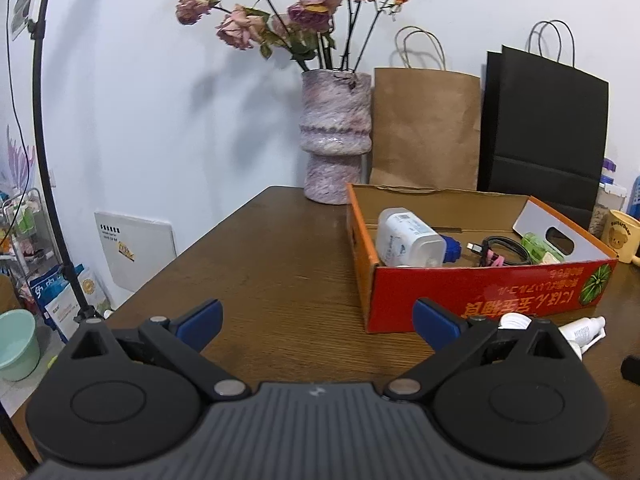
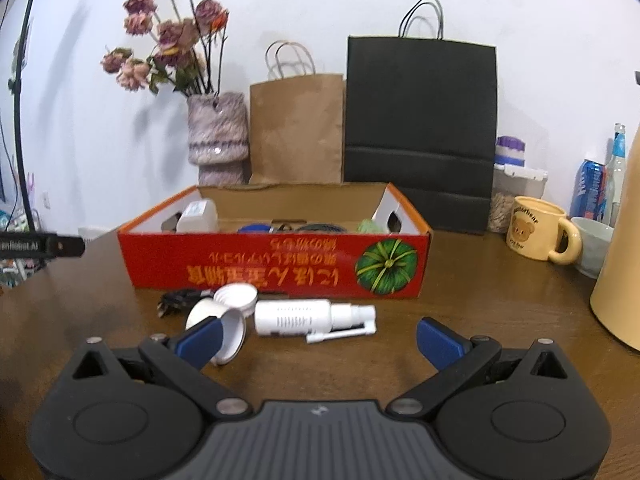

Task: Organize rigid objects
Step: 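Move both grippers back toward the white spray bottle and cups, then grasp the white tape roll with the right gripper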

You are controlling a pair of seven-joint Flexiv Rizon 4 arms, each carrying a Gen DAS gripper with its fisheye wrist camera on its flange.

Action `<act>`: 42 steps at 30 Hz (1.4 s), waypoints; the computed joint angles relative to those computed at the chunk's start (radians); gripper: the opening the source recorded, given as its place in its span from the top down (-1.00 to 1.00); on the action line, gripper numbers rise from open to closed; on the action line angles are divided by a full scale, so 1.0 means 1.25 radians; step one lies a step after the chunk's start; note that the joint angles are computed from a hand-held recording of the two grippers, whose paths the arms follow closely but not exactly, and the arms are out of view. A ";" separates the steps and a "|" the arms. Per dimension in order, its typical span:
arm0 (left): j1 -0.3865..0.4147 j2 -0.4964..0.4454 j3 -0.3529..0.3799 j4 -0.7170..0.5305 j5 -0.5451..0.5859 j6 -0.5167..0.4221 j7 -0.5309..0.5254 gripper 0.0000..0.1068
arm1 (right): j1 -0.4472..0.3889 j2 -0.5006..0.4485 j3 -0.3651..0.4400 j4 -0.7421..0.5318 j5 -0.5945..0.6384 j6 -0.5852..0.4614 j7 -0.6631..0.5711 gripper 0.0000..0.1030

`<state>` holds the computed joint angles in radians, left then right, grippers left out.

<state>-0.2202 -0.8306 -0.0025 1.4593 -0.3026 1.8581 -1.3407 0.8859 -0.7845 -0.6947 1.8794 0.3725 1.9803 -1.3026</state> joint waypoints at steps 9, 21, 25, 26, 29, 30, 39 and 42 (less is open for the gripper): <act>0.031 0.004 -0.026 0.004 0.024 0.004 0.004 -0.93 | -0.012 -0.004 0.028 -0.028 -0.038 -0.028 0.007 -1.00; 0.032 0.002 -0.012 -0.003 0.014 -0.011 0.002 -0.93 | 0.028 -0.093 -0.065 -0.132 -0.108 -0.148 0.165 -0.96; 0.036 0.003 -0.017 -0.001 0.020 -0.008 0.003 -0.93 | 0.025 -0.109 -0.081 -0.158 -0.146 -0.194 0.228 -0.67; 0.038 0.003 -0.021 -0.001 0.022 -0.008 0.003 -0.93 | 0.022 -0.107 -0.079 -0.160 -0.157 -0.202 0.240 -0.50; 0.040 0.004 -0.022 -0.001 0.023 -0.009 0.003 -0.93 | 0.006 -0.094 -0.059 -0.152 -0.188 -0.203 0.264 0.46; 0.041 0.004 -0.023 -0.001 0.024 -0.009 0.004 -0.93 | 0.003 -0.091 -0.058 -0.148 -0.196 -0.203 0.275 0.52; 0.029 0.004 -0.005 -0.004 0.016 -0.019 0.002 -0.93 | 0.007 -0.088 -0.071 -0.111 -0.228 -0.129 0.296 0.54; 0.022 0.001 0.005 -0.007 0.012 -0.022 0.001 -0.93 | 0.009 -0.088 -0.073 -0.109 -0.213 -0.113 0.280 0.54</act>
<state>-0.1924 -0.8293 0.0032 1.4501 -0.2878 1.8310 -1.3389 0.8975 -0.8949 -0.7862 1.7431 0.1060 1.8395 -0.9524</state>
